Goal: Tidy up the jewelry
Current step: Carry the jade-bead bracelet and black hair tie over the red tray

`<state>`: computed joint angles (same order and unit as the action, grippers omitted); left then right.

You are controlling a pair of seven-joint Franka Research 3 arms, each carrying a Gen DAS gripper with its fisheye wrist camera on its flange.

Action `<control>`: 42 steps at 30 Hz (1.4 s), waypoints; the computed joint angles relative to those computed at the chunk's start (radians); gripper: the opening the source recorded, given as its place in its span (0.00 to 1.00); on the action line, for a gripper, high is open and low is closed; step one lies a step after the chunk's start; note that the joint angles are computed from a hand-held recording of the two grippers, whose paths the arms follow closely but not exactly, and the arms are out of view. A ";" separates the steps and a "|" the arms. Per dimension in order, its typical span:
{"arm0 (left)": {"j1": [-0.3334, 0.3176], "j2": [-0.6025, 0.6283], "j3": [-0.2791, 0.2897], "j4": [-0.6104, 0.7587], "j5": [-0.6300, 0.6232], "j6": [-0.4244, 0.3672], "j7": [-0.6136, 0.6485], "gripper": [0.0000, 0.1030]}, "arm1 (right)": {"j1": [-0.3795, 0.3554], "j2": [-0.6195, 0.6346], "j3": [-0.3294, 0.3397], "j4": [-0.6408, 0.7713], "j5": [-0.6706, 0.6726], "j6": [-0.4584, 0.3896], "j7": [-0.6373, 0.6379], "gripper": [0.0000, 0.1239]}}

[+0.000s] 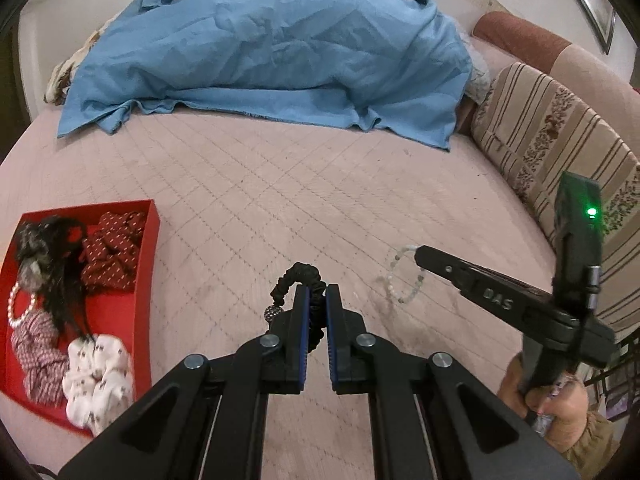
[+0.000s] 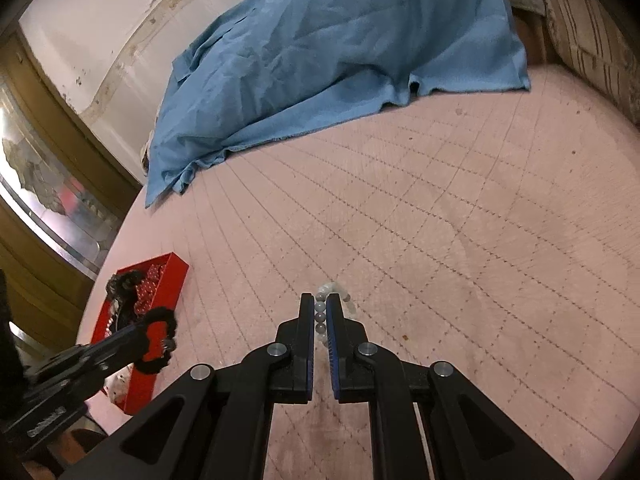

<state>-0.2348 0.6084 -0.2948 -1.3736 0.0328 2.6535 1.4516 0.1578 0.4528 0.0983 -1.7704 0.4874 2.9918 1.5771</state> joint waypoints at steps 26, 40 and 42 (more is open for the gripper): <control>0.043 -0.427 0.114 -0.614 0.149 0.364 -0.207 0.07 | 0.575 -0.150 -0.523 -0.271 -0.675 0.095 0.667 0.05; 0.058 -0.466 0.234 -0.657 0.611 0.369 -0.633 0.08 | 0.527 -0.153 -0.401 -0.154 -0.900 0.004 0.747 0.06; 0.078 -0.465 0.229 -0.657 0.616 0.370 -0.641 0.08 | 0.478 -0.141 -0.339 -0.122 -0.887 -0.016 0.722 0.06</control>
<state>-0.1570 0.1434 -0.0657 -2.0302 0.6491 3.0231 0.8105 0.6359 0.3123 -0.2407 -1.8921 -0.3996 2.9759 2.2991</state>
